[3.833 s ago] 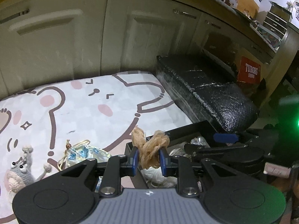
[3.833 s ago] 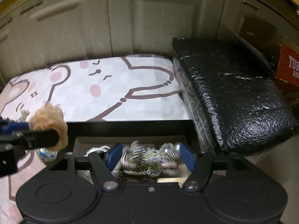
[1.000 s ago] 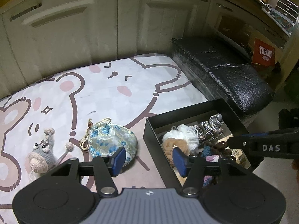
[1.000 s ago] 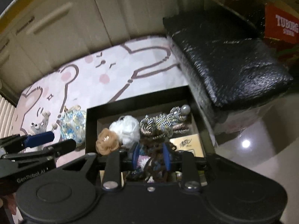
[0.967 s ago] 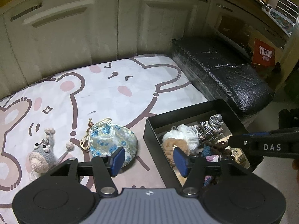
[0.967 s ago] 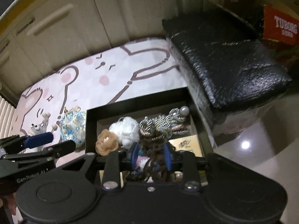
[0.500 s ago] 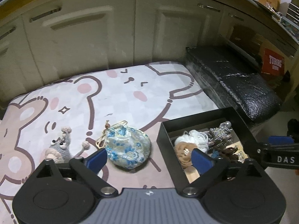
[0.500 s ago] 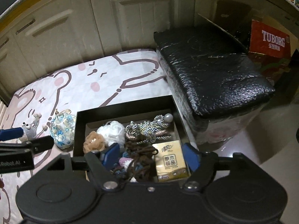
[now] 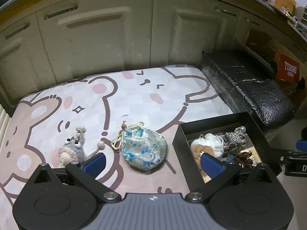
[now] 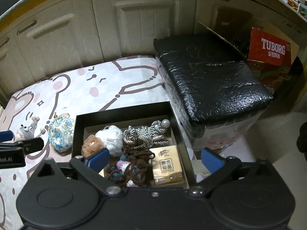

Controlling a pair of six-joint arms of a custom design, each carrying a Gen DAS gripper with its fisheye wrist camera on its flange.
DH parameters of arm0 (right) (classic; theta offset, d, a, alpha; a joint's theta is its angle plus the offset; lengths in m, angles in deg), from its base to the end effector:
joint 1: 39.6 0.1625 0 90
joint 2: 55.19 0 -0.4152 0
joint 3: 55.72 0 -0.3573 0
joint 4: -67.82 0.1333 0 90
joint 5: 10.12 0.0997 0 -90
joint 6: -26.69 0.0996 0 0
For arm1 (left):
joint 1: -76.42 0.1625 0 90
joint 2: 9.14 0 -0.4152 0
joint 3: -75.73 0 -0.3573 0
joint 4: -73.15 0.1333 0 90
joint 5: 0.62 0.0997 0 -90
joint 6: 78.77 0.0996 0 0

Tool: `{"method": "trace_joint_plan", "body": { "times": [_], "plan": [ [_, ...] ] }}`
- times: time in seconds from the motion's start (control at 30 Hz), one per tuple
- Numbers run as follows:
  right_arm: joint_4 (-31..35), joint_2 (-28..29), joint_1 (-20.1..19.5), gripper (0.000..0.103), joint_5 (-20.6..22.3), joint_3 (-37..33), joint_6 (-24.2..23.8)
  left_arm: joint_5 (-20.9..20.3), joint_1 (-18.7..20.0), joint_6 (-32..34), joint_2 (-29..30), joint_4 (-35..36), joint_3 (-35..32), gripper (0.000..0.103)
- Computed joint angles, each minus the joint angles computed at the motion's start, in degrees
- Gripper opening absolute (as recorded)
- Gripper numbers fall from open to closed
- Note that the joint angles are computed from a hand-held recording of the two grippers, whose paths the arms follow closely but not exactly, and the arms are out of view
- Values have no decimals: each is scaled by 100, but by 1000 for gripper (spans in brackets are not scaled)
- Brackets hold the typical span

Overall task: Organize objects
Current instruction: 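Withdraw both tools from the box back over the bed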

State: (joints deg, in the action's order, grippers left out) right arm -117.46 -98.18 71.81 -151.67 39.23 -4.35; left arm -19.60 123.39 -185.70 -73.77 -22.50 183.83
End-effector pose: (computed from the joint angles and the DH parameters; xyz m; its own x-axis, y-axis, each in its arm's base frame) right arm 0.2847 -0.5746 0.1876 -0.5271 -0.1152 0.8419 -0.6272 0.7212 -0.2940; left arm -0.1722 -0.5179 0.2051 -0.5617 -0.7405 -0.3691 -0.0059 0.4497 -0.8932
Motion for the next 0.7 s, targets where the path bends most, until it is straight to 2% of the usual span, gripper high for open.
{"method": "trace_joint_plan", "body": {
  "times": [0.23, 0.7],
  "plan": [
    [-134, 70, 38, 103, -2, -18, -78, -53, -68, -546, -140, 482, 50, 103],
    [-296, 500, 168, 103, 135, -260, -178, -271, -245, -2077, -584, 2047, 213, 103]
  ]
}}
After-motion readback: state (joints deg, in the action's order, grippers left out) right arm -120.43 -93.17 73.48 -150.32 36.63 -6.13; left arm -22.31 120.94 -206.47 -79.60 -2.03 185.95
